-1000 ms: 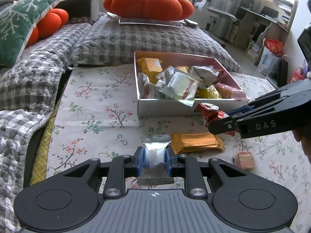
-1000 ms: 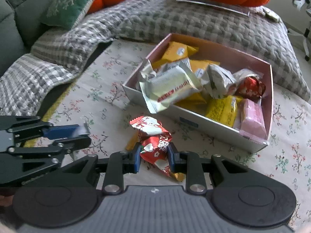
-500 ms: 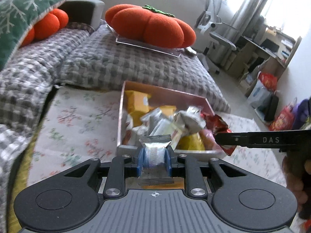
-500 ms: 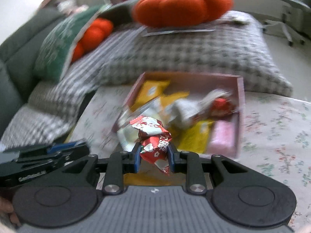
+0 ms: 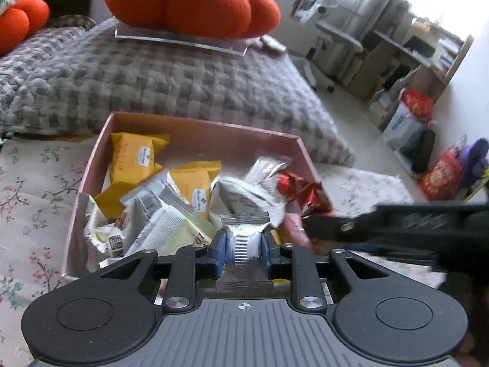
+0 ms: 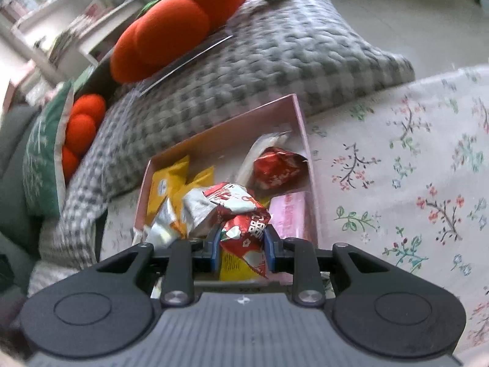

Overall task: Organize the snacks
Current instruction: 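Carry the clear snack and red candy into the box, open both grippers, then grasp the brown cube cake with the right gripper while the left grasps the gold bar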

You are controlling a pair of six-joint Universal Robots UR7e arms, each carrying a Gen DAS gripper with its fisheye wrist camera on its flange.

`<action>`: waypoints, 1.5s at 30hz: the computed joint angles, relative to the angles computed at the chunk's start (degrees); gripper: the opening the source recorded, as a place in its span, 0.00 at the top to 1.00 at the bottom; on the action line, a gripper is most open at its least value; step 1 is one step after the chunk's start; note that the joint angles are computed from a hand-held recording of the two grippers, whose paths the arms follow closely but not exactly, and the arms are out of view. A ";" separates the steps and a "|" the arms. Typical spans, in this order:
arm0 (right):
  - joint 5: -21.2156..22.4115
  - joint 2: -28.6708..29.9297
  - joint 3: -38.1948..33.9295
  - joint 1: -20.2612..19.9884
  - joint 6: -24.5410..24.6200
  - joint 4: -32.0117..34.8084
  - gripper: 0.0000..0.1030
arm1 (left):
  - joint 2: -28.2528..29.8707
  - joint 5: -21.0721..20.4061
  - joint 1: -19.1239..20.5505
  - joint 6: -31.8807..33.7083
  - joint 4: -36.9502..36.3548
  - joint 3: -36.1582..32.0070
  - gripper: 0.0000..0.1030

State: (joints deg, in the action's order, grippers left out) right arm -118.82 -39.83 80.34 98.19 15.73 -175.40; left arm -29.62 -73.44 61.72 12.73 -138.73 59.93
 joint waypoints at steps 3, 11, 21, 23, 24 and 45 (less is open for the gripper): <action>0.44 -0.96 1.53 0.06 1.95 -3.45 0.63 | -0.36 0.52 0.21 0.04 -1.40 0.48 0.62; -4.20 -1.52 1.02 1.88 -0.38 -1.29 0.51 | -6.05 1.73 -0.66 5.46 -6.71 5.88 0.35; -8.25 -0.61 -1.24 5.16 -12.21 13.90 0.34 | -12.59 1.66 0.52 30.32 3.98 13.26 0.32; -7.32 -0.74 -1.13 5.47 -15.24 17.40 0.33 | -12.88 3.40 0.39 35.86 3.77 15.31 0.32; -7.04 -0.76 -1.13 5.59 -16.34 18.91 0.32 | -12.91 3.82 0.40 37.69 3.58 15.90 0.32; -7.57 1.05 -0.47 6.20 -34.89 35.19 0.43 | -9.86 4.71 0.83 45.41 5.90 15.15 0.41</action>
